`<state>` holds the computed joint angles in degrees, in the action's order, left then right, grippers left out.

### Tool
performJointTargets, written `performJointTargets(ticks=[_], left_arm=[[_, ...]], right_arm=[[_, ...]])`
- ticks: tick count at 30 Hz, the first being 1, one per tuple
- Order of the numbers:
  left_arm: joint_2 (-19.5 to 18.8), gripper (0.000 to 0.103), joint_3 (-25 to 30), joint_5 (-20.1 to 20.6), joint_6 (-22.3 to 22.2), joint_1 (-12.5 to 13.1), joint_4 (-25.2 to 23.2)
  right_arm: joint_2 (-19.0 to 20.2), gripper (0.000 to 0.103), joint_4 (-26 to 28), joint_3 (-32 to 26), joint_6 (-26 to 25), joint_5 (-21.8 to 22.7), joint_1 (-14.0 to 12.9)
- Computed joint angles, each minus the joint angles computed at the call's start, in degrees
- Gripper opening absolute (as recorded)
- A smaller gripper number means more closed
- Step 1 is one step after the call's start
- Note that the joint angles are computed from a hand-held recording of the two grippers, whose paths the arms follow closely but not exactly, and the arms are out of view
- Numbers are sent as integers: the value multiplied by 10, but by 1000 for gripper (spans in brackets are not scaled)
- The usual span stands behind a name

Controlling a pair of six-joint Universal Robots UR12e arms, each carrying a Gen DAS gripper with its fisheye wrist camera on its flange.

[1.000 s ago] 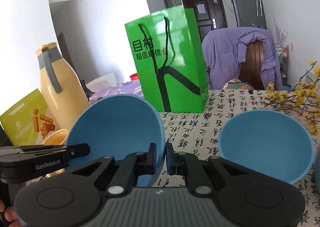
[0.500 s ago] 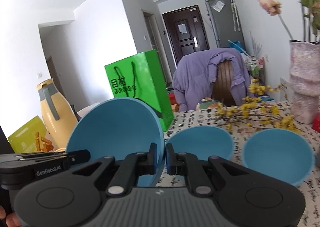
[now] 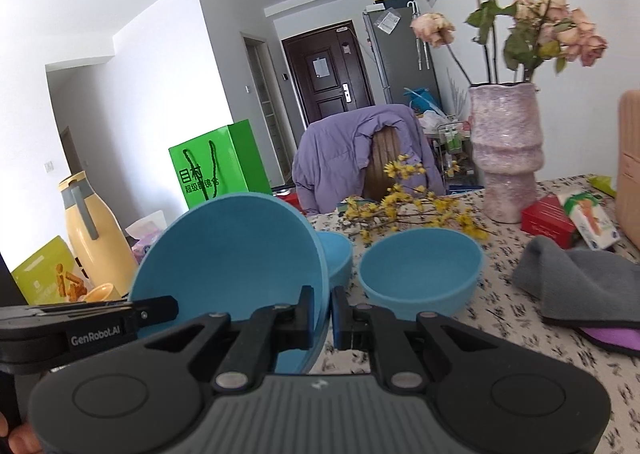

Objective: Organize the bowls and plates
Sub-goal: 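Lift the blue bowl with both grippers and carry it beside the plates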

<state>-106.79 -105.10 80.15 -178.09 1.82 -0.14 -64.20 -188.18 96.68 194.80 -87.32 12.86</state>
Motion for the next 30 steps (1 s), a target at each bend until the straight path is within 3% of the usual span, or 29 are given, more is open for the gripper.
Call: performJointTargets(ticks=[11, 16, 24, 30], left_arm=[[58, 9, -111, -22, -53, 0, 37], [88, 8, -172, -26, -56, 6, 87], [121, 9, -219, -67, -36, 30, 56], [120, 9, -223, -89, -43, 40, 36]], right_arm=[[-68, 9, -12, 120, -20, -7, 2], [-95, 9, -28, 174, -3, -9, 11], [-123, 10, -16, 229, 40, 1, 24], [-129, 10, -5, 237, 43, -13, 31]])
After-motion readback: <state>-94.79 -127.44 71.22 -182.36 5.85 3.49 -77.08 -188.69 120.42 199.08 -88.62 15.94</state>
